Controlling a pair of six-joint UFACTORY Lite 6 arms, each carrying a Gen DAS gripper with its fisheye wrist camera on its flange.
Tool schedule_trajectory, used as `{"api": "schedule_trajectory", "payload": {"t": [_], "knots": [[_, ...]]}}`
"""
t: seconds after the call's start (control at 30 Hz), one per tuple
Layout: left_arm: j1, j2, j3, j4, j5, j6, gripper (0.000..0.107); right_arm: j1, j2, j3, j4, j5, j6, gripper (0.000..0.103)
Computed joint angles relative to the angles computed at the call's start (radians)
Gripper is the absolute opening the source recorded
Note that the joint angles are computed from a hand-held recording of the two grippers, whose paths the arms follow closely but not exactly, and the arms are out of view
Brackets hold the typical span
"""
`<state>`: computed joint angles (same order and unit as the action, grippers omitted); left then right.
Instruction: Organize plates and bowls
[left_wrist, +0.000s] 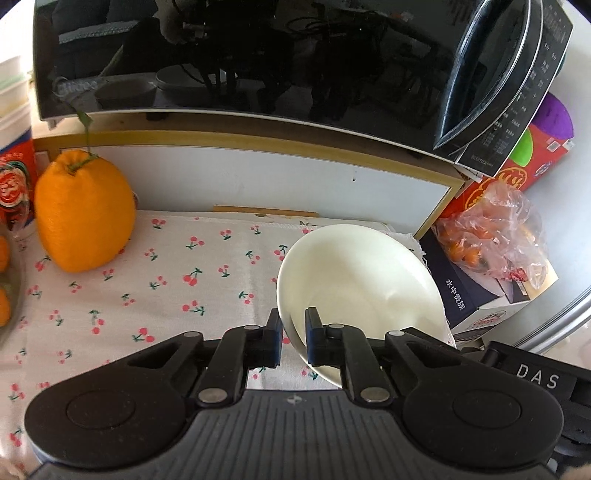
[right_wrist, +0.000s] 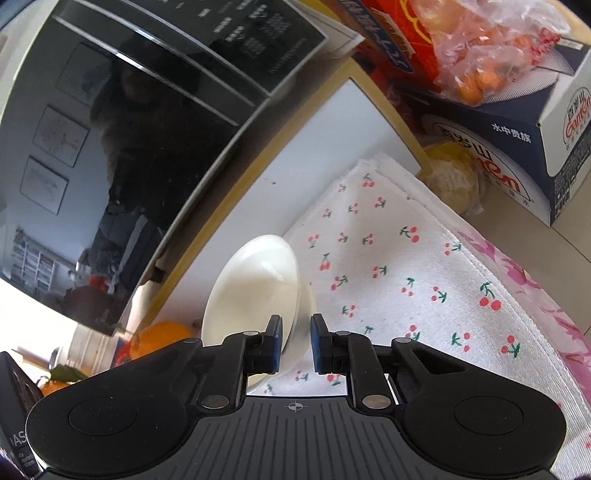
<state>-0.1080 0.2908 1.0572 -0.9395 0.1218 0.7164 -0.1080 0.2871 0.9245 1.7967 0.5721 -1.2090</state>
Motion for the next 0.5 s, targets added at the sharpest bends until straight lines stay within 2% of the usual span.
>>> {"api": "schedule_trajectory", "payload": {"t": [0.1, 0.23, 0.33, 0.43, 0.5], "knots": [[0.007, -0.035, -0.020, 0.131, 0.020, -0.145, 0.011, 0.005, -0.034, 0.008, -0.109, -0.009, 0.103, 0.016], [0.032, -0.102, -0.065, 0.197, 0.058, -0.221, 0.011, 0.007, -0.076, 0.024, -0.291, 0.005, 0.285, 0.016], [0.044, -0.156, -0.088, 0.370, 0.102, -0.415, 0.011, 0.012, -0.101, 0.035, -0.417, 0.028, 0.416, 0.016], [0.063, -0.214, -0.120, 0.428, 0.141, -0.470, 0.011, 0.029, -0.119, 0.055, -0.543, 0.056, 0.555, 0.016], [0.089, -0.257, -0.149, 0.407, 0.166, -0.447, 0.011, 0.038, -0.144, 0.052, -0.585, 0.075, 0.605, 0.016]]}}
